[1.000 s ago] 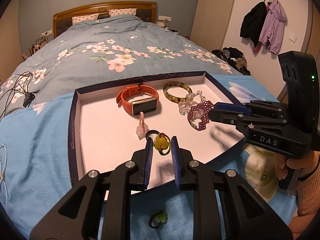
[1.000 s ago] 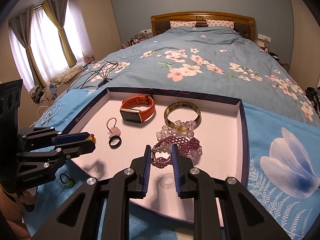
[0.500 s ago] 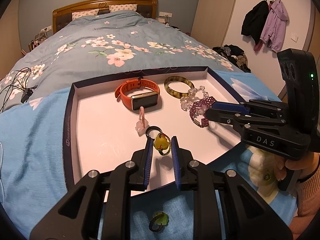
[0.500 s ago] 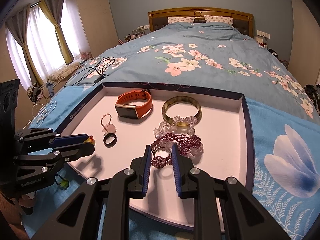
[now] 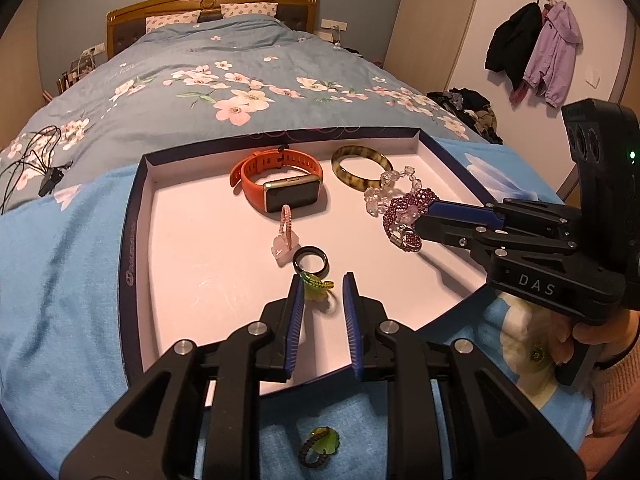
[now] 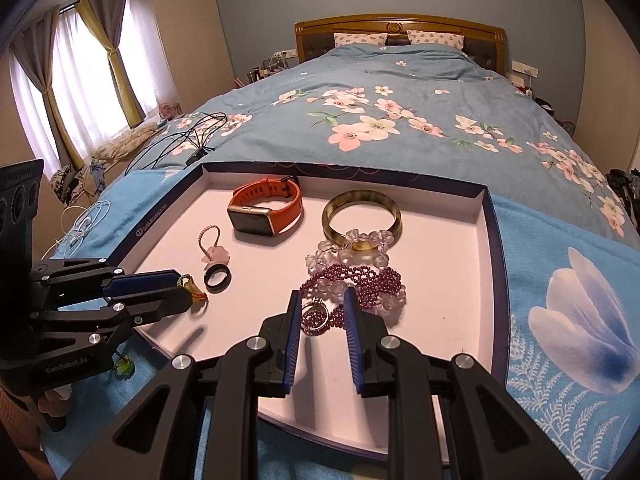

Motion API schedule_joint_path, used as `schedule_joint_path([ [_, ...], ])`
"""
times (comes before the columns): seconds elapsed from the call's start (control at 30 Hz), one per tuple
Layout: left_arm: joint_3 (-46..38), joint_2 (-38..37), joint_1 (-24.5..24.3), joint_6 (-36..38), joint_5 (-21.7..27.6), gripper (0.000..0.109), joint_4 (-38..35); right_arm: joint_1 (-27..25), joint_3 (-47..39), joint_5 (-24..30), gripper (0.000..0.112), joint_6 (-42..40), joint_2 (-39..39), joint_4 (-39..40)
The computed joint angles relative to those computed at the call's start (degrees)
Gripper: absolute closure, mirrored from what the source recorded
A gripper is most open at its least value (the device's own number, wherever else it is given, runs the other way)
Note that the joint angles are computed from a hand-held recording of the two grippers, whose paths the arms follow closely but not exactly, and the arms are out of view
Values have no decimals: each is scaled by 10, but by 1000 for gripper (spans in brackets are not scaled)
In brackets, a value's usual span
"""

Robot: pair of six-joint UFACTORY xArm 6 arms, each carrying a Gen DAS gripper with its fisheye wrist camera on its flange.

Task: Organize jewelry
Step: 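Open the left tool to drop the charm in the box while the right tool releases the silver ring, then withdraw both open tools from the box toward the rings on the duvet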

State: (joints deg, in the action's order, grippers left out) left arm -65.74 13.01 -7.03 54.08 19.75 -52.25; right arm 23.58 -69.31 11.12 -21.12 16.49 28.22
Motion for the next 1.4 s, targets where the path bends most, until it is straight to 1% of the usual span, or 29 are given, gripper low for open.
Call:
schedule_joint_path([
  [0.13, 8, -11, -1, 19, -8, 82, -21, 0, 3, -3, 93, -5, -3, 9],
  [0.2, 15, -21, -2, 40, -14, 75, -44, -1, 7, -7, 93, -12, -7, 17],
  [0.3, 28, -39, -3, 64, -27, 72, -69, 0, 13, -10, 93, -36, -17, 46],
  [0.33, 32, -44, -2, 71, -29, 71, -76, 0, 17, -11, 92, -46, -22, 59],
  [0.4, 43, -59, -2, 98, -40, 62, -107, 2, 26, -17, 86, -60, -34, 76],
  [0.43, 49, -69, -1, 113, -42, 62, -122, 4, 32, -20, 83, -73, -41, 91],
  [0.5, 61, -85, 3, 137, -42, 58, -147, 6, 41, -24, 83, -96, -53, 115],
  [0.6, 84, -111, 8, 173, -48, 56, -179, 10, 57, -28, 83, -134, -76, 156],
  [0.7, 111, -136, 10, 194, -58, 55, -192, 12, 75, -31, 81, -163, -100, 187],
  [0.77, 133, -156, 9, 215, -72, 54, -208, 14, 90, -32, 75, -191, -119, 216],
  [0.8, 142, -164, 9, 224, -74, 53, -216, 15, 100, -34, 75, -203, -130, 227],
  [0.87, 162, -183, 15, 243, -64, 51, -228, 17, 121, -35, 74, -219, -151, 243],
  [0.97, 194, -207, 17, 259, -67, 51, -226, 17, 154, -34, 72, -228, -179, 253],
  [1.0, 201, -210, 17, 253, -68, 51, -218, 17, 164, -33, 72, -227, -186, 253],
  [1.13, 221, -216, 18, 241, -62, 51, -195, 14, 213, -37, 71, -171, -211, 198],
  [1.2, 228, -216, 16, 222, -58, 51, -173, 13, 232, -38, 71, -143, -218, 169],
  [1.4, 229, -208, 10, 183, -46, 51, -131, 12, 283, -27, 69, -113, -246, 145],
])
